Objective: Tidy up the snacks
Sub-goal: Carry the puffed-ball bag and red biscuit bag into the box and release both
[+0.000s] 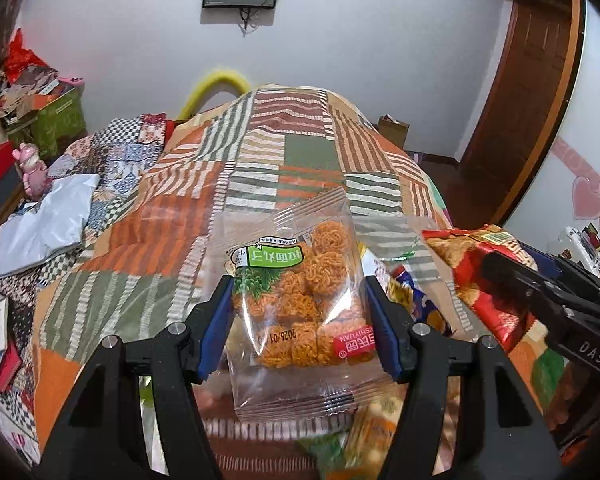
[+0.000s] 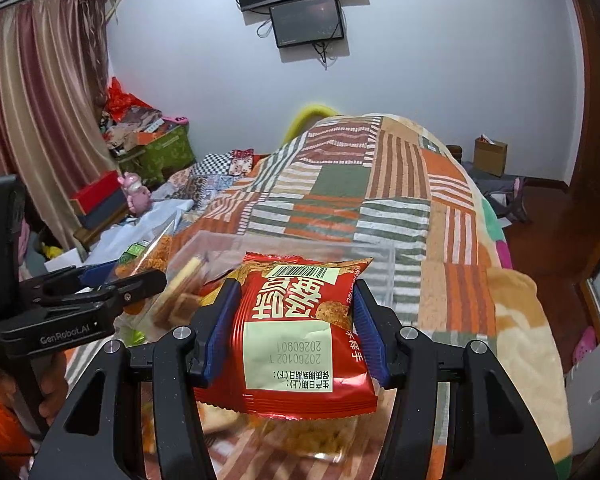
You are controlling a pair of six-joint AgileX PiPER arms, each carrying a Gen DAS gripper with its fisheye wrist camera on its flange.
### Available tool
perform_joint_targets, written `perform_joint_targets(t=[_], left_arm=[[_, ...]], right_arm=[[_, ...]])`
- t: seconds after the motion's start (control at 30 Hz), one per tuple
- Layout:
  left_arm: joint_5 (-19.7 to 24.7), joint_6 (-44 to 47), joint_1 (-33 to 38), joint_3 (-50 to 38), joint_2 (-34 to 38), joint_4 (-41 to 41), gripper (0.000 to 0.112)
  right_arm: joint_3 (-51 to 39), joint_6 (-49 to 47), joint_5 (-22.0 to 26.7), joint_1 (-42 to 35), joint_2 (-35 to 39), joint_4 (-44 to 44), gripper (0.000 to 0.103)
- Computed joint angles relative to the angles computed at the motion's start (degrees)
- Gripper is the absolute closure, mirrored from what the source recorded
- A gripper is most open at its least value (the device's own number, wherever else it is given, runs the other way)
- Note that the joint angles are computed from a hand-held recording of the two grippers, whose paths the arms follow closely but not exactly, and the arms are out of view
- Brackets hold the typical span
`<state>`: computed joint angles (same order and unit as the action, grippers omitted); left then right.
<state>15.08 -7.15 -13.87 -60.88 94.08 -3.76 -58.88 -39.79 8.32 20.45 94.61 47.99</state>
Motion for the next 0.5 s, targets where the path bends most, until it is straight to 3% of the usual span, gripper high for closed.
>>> perform_joint_targets(t=[0.5], left_arm=[[5.0, 5.7, -0.3, -14.6, 14.4, -2.9, 0.05]], right_arm=[[-11.8, 13.7, 3.3, -0.9, 12.3, -14.2, 0.051]])
